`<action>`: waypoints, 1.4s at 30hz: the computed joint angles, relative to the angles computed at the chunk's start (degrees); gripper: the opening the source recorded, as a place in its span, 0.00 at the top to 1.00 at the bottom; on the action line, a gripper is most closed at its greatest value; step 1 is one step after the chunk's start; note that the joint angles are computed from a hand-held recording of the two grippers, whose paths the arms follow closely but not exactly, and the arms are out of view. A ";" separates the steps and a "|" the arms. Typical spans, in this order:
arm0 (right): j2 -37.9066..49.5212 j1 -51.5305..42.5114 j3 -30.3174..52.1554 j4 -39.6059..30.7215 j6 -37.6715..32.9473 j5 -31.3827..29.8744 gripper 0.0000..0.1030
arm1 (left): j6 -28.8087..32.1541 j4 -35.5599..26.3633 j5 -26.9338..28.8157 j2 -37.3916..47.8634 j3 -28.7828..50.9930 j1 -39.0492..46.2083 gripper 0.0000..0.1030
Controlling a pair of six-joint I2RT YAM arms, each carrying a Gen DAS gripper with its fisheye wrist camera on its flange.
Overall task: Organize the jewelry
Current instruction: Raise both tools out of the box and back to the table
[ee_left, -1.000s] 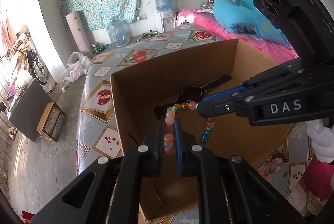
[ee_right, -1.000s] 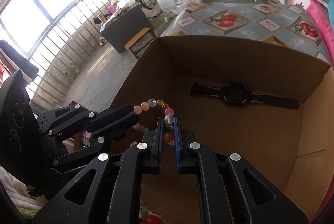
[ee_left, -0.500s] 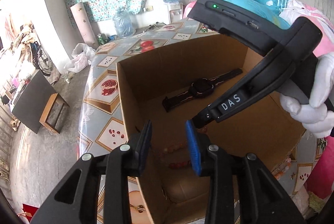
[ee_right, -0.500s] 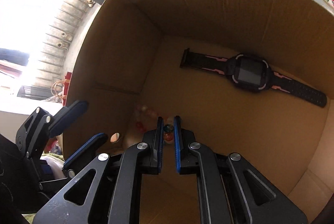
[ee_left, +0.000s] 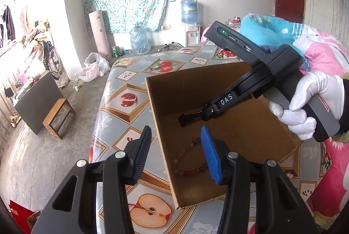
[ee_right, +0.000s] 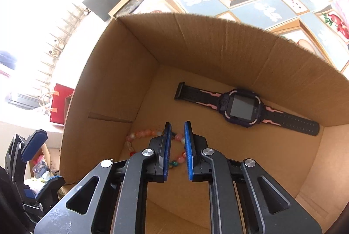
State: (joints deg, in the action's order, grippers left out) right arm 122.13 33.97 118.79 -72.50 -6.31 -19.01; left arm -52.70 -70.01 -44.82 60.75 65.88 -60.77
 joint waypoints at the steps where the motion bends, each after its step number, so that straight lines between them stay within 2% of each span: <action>1: -1.86 -0.25 -1.41 1.03 0.39 -0.53 0.87 | -1.12 -0.89 -0.77 -0.34 0.21 -0.81 0.53; 5: -12.51 -3.08 -10.41 6.31 1.18 -5.50 0.85 | -7.48 -5.00 -4.34 -1.53 0.69 -6.36 0.44; 10: -34.01 -8.27 -30.63 15.34 1.11 -11.95 0.77 | -16.16 -8.87 -7.62 -2.55 0.23 -15.76 0.35; 13: -42.55 -15.20 -38.50 16.45 -0.94 -19.19 0.76 | -20.55 -9.31 -8.67 -3.05 -0.73 -22.49 0.29; 15: -47.91 -16.67 -43.89 19.56 1.41 -21.33 0.66 | -23.40 -9.82 -8.42 -1.77 -0.79 -26.56 0.26; 16: -51.37 -18.01 -46.88 20.27 2.07 -21.83 0.57 | -24.12 -9.47 -7.83 -1.14 -1.02 -28.04 0.25; 17: -55.64 -19.00 -50.53 21.00 3.17 -21.72 0.55 | -24.58 -8.68 -7.06 -0.49 -1.42 -29.40 0.25; 18: -59.96 -19.90 -53.92 20.94 4.24 -21.53 0.55 | -24.55 -7.47 -6.16 0.19 -1.94 -30.53 0.24; 20: -63.88 -23.51 -59.50 21.87 5.34 -23.09 0.55 | -24.42 -5.05 -4.46 2.20 -2.90 -31.40 0.24; 22: -66.49 -27.97 -63.49 19.68 5.49 -25.28 0.55 | -22.97 -0.70 -1.74 3.48 -4.49 -30.56 0.24; 23: -66.32 -27.38 -66.45 22.89 7.89 -23.43 0.55 | -21.74 1.84 -0.50 3.74 -5.36 -29.71 0.24; 26: -68.38 -26.58 -71.62 22.57 9.67 -16.24 0.55 | -18.86 6.84 1.90 5.28 -7.22 -27.36 0.24; 31: -73.89 -22.28 -76.61 21.79 8.74 0.59 0.55 | -16.89 6.97 5.48 8.76 -8.97 -24.18 0.24; 34: -77.05 -22.78 -80.26 23.45 8.43 3.49 0.49 | -18.75 6.85 8.05 10.07 -10.99 -23.42 0.24; 36: -78.95 -24.19 -83.65 25.82 8.49 5.65 0.49 | -20.41 7.40 9.48 10.39 -12.18 -22.55 0.24; 42: -74.16 -23.84 -85.80 35.64 10.44 13.57 0.49 | -20.92 8.46 11.66 11.34 -13.26 -18.60 0.24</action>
State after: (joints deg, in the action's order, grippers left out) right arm 47.97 10.13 32.99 -36.86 4.12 -5.44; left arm -73.62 -61.55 -33.17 72.08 52.62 -79.37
